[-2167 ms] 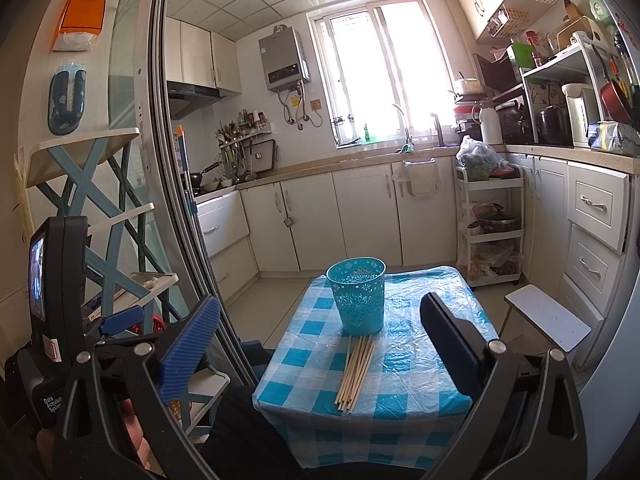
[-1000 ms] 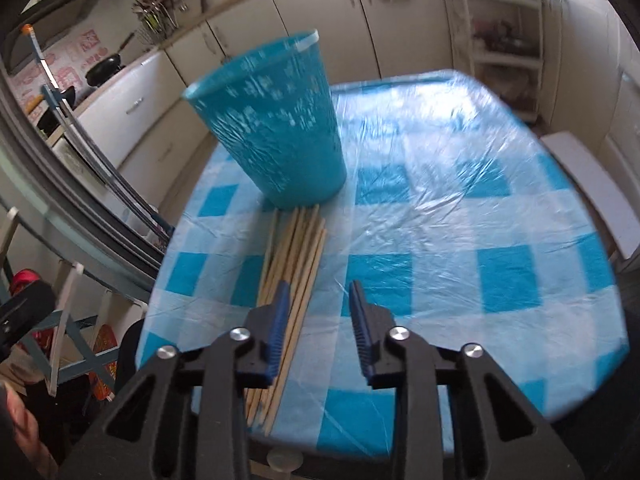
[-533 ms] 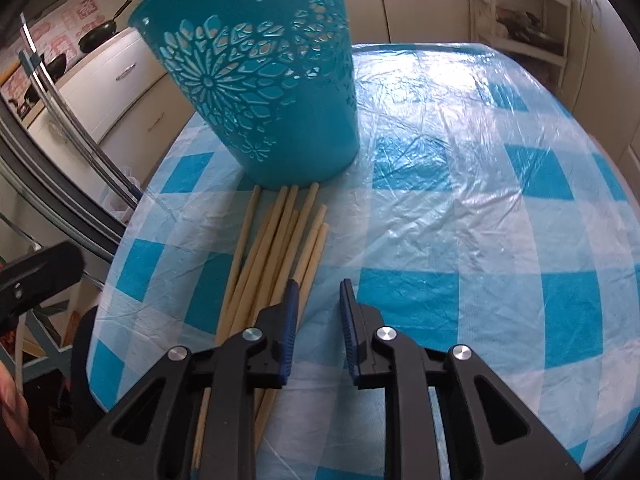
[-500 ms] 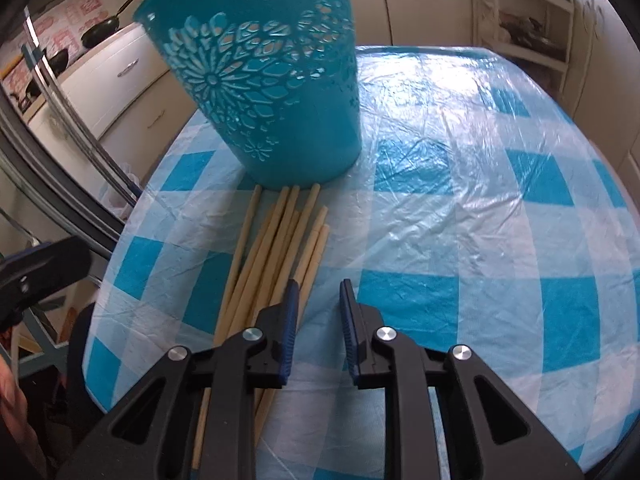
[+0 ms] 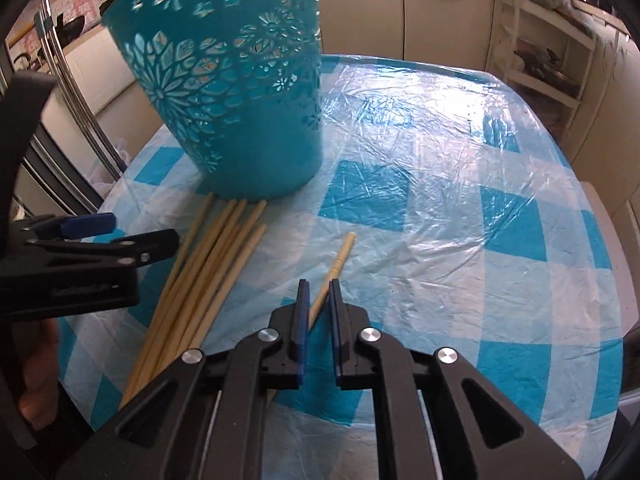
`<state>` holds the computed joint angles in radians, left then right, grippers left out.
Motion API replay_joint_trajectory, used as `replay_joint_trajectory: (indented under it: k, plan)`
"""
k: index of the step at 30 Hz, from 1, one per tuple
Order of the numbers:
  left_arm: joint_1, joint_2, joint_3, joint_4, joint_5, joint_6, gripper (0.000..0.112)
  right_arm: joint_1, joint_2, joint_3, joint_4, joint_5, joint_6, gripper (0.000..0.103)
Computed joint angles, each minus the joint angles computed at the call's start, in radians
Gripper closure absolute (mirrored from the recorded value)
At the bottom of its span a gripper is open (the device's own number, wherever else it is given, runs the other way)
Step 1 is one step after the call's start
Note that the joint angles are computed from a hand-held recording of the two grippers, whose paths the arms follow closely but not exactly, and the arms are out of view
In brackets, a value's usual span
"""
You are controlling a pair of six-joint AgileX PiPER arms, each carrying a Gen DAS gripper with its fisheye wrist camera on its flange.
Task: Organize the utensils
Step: 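Lower the left gripper onto the wooden chopsticks and close on one, then lift the chopstick with the left gripper and release it into the teal basket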
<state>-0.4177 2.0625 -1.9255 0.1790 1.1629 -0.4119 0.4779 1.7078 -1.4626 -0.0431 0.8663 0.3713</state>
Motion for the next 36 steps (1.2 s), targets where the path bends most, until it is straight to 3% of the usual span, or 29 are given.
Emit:
replay_joint_trajectory:
  k: [8, 10, 13, 15, 22, 29, 32, 36]
  plan:
    - [-0.029, 0.095, -0.142, 0.032, 0.043, -0.01, 0.044, -0.003, -0.01, 0.037, 0.046, -0.052, 0.006, 0.093]
    - [-0.036, 0.085, -0.128, 0.019, 0.017, 0.0, 0.058, -0.003, -0.013, 0.044, 0.053, -0.058, -0.003, 0.093]
    - [-0.039, 0.079, -0.128, -0.012, 0.008, 0.052, 0.098, -0.017, -0.02, 0.056, 0.097, -0.063, -0.026, 0.093]
    - [-0.034, 0.08, -0.141, -0.041, 0.024, 0.091, 0.105, -0.033, -0.012, 0.043, 0.127, -0.052, -0.053, 0.093]
    - [0.066, -0.03, 0.002, -0.205, -0.027, 0.175, 0.107, -0.047, 0.014, -0.007, 0.142, -0.006, -0.082, 0.093]
    - [0.196, -0.246, 0.114, -0.401, -0.057, 0.293, 0.107, -0.046, -0.054, 0.133, 0.129, -0.165, -0.085, 0.093]
    - [0.222, -0.323, 0.069, -0.464, -0.043, 0.314, 0.107, -0.056, -0.065, 0.155, 0.156, -0.19, -0.101, 0.093]
    - [0.223, -0.294, -0.166, -0.497, -0.04, 0.309, 0.107, -0.112, -0.079, 0.192, 0.301, -0.22, -0.212, 0.093]
